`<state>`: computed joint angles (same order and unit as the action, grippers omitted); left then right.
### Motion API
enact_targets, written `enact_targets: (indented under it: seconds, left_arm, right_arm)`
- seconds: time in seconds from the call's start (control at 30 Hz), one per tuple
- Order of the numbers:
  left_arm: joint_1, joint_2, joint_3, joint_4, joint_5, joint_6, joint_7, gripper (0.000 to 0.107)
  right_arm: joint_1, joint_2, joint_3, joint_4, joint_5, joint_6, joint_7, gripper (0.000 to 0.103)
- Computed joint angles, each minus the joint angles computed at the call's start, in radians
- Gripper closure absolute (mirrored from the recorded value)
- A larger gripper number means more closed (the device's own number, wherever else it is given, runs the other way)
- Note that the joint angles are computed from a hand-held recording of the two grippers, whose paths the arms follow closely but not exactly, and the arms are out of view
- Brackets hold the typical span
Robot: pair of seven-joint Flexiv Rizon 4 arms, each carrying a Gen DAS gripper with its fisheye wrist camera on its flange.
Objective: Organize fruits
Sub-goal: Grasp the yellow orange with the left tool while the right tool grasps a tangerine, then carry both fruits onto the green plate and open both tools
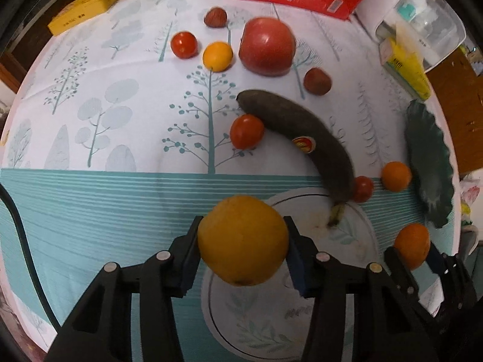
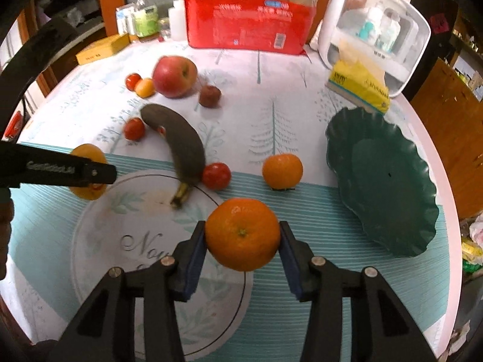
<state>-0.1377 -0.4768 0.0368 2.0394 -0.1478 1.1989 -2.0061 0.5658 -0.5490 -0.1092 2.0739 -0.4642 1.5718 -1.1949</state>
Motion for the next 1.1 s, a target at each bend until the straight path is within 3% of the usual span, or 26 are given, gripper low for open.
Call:
enact_targets:
  seconds: [0.2, 0.43, 0.67, 0.87, 1.1]
  left_arm:
    - [-0.093, 0.055, 0.065, -0.021, 0.102, -0.012, -0.134, 0.059]
    - [-0.190, 0.048, 0.084, -0.132, 0.225, -0.076, -0.361, 0.059]
    - [-0.252, -0.003, 0.065, -0.293, 0.294, -0.165, -0.525, 0.058]
    - [-0.283, -0.090, 0.043, -0.448, 0.319, -0.219, -0.587, 0.058]
    - [-0.310, -0.231, 0.033, -0.655, 0.317, -0.271, -0.564, 0.058]
  right_arm:
    - [-0.136, 0.020, 0.145, 0.000, 0.037, 0.042, -0.097, 0.057]
    - [-0.465, 0.010, 0.467, -0.043, 0.117, -0.012, -0.356, 0.057]
    - [-0.722, -0.039, 0.697, -0.123, 0.216, -0.127, -0.635, 0.057]
    - [-0.827, -0.082, 0.761, -0.205, 0.300, -0.222, -0.797, 0.056]
    - [-0.838, -0.143, 0.705, -0.326, 0.385, -0.308, -0.868, 0.056]
